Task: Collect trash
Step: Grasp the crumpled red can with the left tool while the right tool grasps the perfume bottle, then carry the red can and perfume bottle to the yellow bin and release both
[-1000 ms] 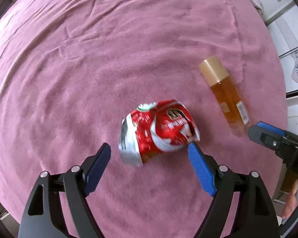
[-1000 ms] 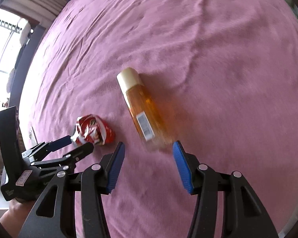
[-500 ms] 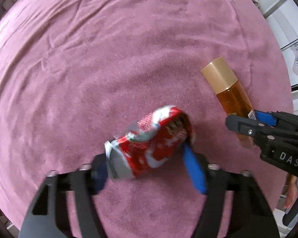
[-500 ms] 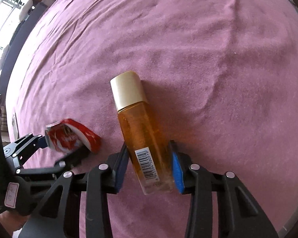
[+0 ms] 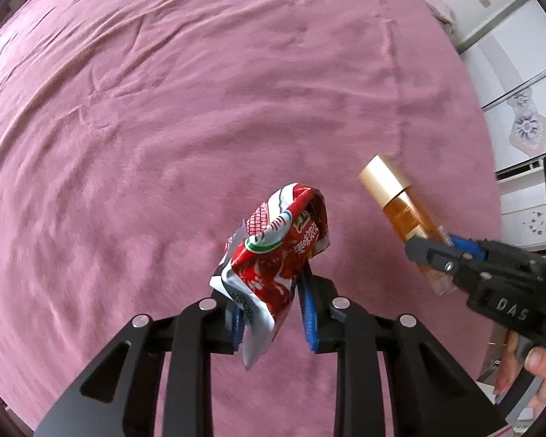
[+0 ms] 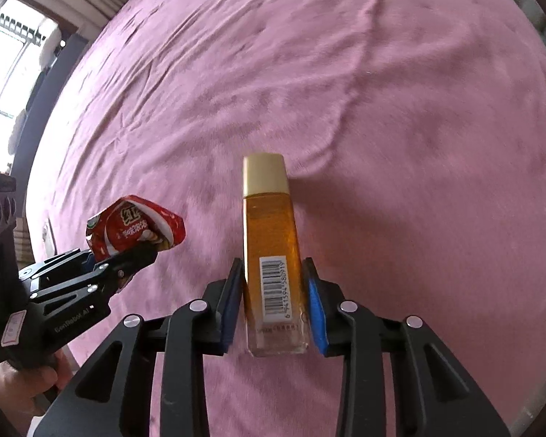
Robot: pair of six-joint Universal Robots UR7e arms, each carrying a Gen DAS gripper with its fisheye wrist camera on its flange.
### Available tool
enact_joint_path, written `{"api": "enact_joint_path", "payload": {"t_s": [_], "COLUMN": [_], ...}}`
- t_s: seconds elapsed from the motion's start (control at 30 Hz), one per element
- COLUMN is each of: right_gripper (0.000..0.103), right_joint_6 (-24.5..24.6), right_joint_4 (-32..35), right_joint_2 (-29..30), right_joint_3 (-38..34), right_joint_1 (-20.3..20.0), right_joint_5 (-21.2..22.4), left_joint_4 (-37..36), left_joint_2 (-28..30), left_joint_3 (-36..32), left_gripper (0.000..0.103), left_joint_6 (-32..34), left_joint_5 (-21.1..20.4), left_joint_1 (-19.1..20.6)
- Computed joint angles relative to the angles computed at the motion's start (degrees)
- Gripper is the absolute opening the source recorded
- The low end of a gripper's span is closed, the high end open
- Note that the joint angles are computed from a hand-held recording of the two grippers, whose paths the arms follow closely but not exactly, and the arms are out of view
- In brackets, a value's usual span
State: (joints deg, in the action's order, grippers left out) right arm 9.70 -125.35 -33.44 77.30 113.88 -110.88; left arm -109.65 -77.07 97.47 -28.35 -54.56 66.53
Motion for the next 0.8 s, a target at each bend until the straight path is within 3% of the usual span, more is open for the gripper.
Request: {"api": "enact_joint_path", "payload": {"t_s": [0.4, 0.8], "right_gripper": [0.031, 0.031], "right_joint_6": [7.5, 15.7], "right_joint_4": [-9.7, -15.6], "right_joint_2": [-15.6, -36.9], "right_joint_3": [16.6, 35.2], "right_joint_1": [1.6, 2.5], "right_joint_5": [0.2, -5.6], "left_joint_4": [-1.8, -6.2], "left_joint_2": [-3.1, 0.0], "left_joint_3": [6.3, 9.8], "left_gripper": [0.025, 0.025], "left_joint_6": [-2.7, -2.3], "left_joint_5": [-3.7, -9.3], "left_joint_1": [-10.2, -22.1]}}
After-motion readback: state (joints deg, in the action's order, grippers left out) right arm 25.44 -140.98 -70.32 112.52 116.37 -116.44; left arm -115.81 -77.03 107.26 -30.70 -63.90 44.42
